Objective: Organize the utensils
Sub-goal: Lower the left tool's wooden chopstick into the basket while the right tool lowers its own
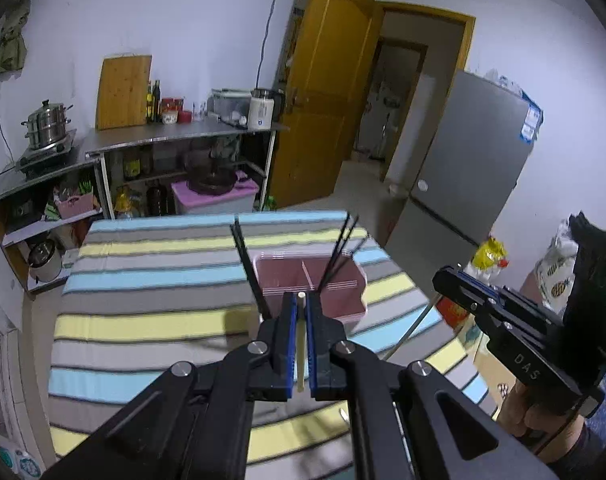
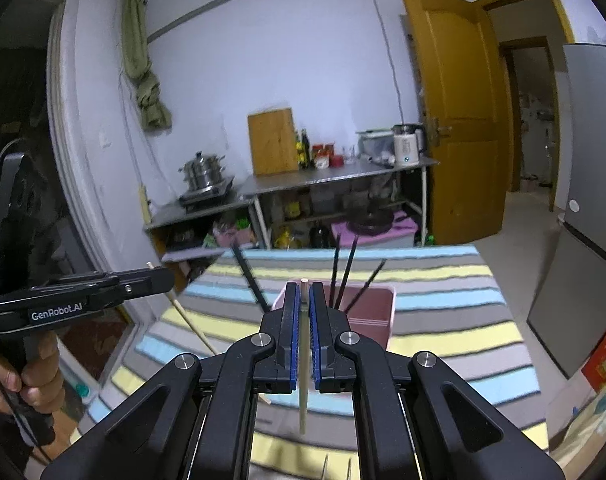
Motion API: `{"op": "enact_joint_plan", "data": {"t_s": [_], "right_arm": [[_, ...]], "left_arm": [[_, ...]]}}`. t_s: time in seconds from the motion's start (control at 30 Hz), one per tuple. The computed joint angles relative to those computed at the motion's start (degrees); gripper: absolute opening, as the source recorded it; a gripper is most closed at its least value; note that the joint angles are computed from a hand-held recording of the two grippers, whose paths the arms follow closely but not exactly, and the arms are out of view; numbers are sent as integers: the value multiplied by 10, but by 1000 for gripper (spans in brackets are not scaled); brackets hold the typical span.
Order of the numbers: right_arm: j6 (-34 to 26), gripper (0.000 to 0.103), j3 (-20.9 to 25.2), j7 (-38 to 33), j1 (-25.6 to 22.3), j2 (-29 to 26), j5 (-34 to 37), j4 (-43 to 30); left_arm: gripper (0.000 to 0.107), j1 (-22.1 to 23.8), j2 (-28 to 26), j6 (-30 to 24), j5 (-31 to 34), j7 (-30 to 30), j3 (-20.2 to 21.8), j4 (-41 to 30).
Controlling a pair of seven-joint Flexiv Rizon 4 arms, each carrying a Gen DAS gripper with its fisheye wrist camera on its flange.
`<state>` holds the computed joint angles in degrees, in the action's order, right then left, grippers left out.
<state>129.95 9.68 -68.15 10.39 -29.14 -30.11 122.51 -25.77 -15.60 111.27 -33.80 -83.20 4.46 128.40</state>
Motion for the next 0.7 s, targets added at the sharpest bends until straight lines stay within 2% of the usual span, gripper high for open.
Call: {"op": "enact_joint_plan", "data": {"t_s": [0.43,0.5,0.7], "right_arm": [[-21,5,-6,46,9,-37,13,-103],[-20,5,-6,48,10,-44,14,-113],[-19,5,-10,53,18,-67,15,-143]], "left_arm": [[5,81,-19,-6,73,-50,-29,-55],[5,67,-29,-7,70,-45,-13,-66],[5,83,-46,-13,90,-56,-20,-85]]}}
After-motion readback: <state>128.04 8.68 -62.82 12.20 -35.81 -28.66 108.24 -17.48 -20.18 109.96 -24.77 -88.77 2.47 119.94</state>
